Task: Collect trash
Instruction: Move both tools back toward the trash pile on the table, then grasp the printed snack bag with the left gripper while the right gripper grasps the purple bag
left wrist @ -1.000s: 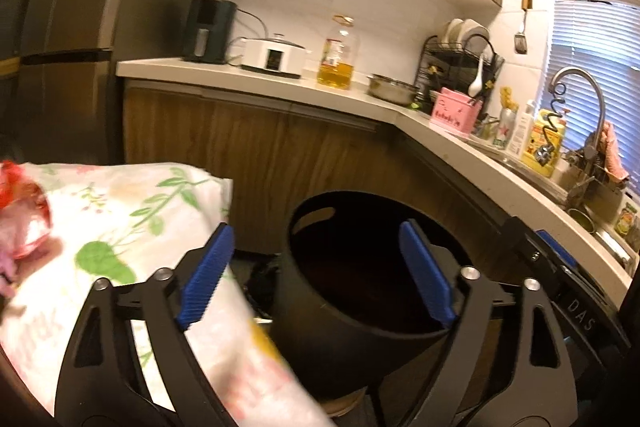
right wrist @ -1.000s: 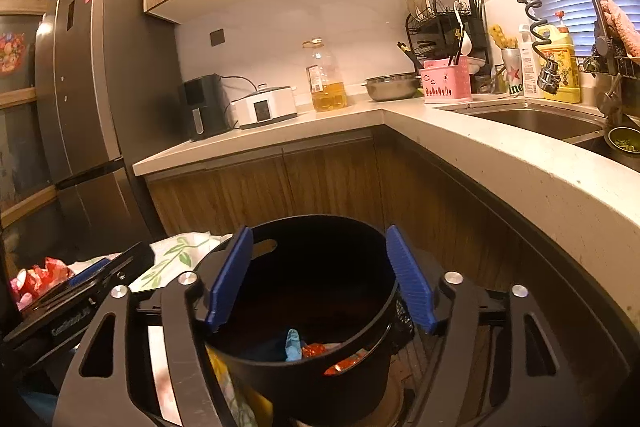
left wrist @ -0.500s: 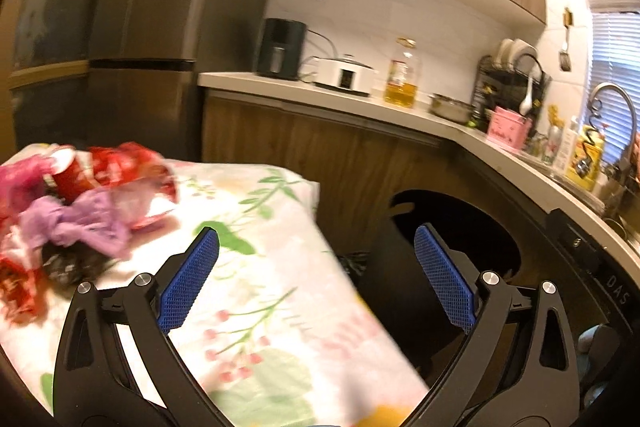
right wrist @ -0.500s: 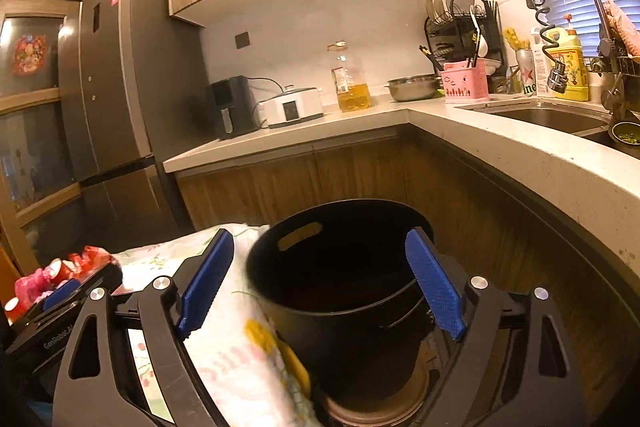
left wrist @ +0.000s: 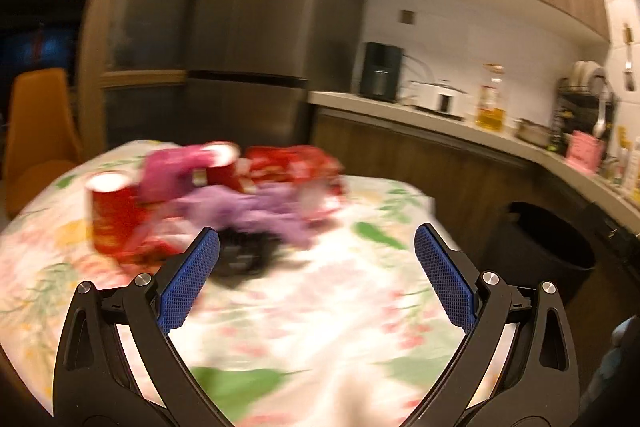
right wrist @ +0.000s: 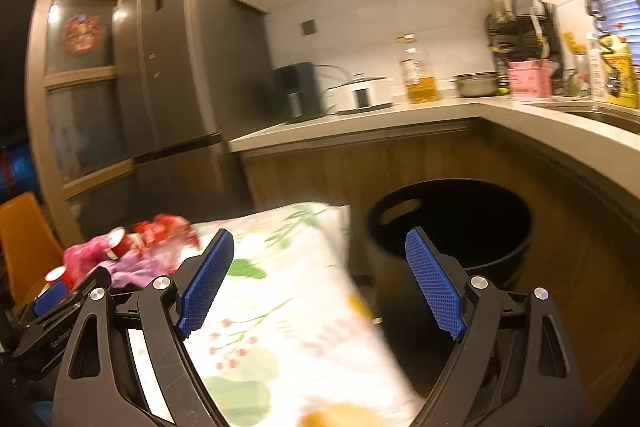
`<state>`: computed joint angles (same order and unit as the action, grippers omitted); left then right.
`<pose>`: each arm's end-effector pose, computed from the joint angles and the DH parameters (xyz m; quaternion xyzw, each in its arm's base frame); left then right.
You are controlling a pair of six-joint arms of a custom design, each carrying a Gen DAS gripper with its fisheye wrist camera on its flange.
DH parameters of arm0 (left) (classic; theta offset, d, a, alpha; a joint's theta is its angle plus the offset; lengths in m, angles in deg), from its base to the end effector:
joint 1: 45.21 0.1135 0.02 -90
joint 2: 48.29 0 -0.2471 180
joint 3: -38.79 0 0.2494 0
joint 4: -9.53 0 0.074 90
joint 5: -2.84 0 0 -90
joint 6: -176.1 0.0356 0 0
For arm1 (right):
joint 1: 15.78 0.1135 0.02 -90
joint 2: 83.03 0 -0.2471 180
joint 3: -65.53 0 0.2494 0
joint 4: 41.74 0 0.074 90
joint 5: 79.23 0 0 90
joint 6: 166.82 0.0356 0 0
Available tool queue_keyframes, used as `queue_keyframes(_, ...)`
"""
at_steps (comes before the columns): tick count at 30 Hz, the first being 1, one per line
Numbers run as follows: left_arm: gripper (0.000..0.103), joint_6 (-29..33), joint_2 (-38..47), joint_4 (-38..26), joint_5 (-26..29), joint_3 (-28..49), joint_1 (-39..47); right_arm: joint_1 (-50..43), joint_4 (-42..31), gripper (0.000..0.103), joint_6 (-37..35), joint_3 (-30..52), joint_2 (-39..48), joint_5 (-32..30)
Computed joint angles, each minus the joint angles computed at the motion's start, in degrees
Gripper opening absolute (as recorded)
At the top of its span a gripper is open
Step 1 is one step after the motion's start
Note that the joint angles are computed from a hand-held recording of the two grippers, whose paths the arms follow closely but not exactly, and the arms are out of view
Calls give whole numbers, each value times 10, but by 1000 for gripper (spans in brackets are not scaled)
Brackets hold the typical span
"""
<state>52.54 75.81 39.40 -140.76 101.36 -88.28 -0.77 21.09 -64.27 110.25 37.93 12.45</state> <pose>0.2814 -0.2238 0.0489 -0.1544 0.7949 0.0392 0.5854 0.3026 0.0801 0.0577 -0.0078 0.7848 0.1364 0.6045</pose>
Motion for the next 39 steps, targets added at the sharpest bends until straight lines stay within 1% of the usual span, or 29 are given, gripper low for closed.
queue_keyframes(2, 96, -20, -12, -8, -17, -32, 13, 22, -12, 85, 0, 12, 3, 4)
queue_keyframes(4, 96, -44, -24, -13, -22, -62, 29, 46, -23, 85, 2, 25, 10, 5)
queue_keyframes(7, 95, -76, -38, -2, -25, -110, 51, 81, -37, 85, 0, 44, 22, 13)
queue_keyframes(9, 91, -76, -41, 9, -19, -130, 66, 102, -51, 85, -3, 61, 29, 17)
queue_keyframes(11, 85, -60, -35, 18, -10, -138, 81, 118, -67, 85, -2, 79, 37, 18)
queue_keyframes(13, 80, -56, -30, 12, 3, -136, 91, 133, -79, 85, -2, 98, 48, 18)
queue_keyframes(14, 75, -53, -27, 9, 24, -135, 104, 142, -86, 85, -4, 109, 53, 20)
queue_keyframes(15, 65, -51, -26, -4, 43, -128, 116, 150, -96, 85, -5, 122, 59, 21)
queue_keyframes(16, 61, -55, -24, -15, 60, -123, 126, 156, -104, 85, -5, 133, 65, 21)
queue_keyframes(17, 54, -59, -24, -23, 92, -122, 140, 160, -109, 85, -5, 141, 69, 20)
queue_keyframes(18, 47, -60, -23, -26, 114, -122, 151, 166, -119, 85, -6, 154, 74, 20)
queue_keyframes(19, 43, -61, -21, -27, 132, -122, 159, 171, -126, 85, -7, 165, 79, 20)
queue_keyframes(21, 32, -53, -13, -14, 160, -120, 170, 181, -143, 85, -8, 188, 88, 21)
queue_keyframes(22, 30, -47, -11, -7, 171, -121, 173, 186, -149, 85, -9, 197, 93, 22)
queue_keyframes(24, 22, -34, -4, 17, 186, -126, 174, 195, -163, 85, -11, 218, 103, 20)
queue_keyframes(26, 17, -27, -3, 36, 186, -135, 169, 204, -179, 85, -13, 241, 114, 20)
queue_keyframes(28, 15, -21, -9, 62, 184, -153, 161, 209, -194, 85, -17, 264, 124, 14)
queue_keyframes(30, 14, -14, -20, 94, 175, -180, 149, 216, -211, 85, -21, 291, 138, 12)
queue_keyframes(32, 14, -14, -34, 112, 158, -204, 134, 224, -232, 85, -23, 325, 155, 8)
queue_keyframes(34, 14, -18, -47, 120, 139, -223, 126, 229, -252, 85, -24, 356, 169, 3)
queue_keyframes(36, 14, -34, -62, 131, 124, -247, 125, 233, -275, 85, -23, 390, 184, -4)
queue_keyframes(39, 14, -43, -82, 130, 101, -265, 130, 237, -312, 85, -19, 442, 208, -10)
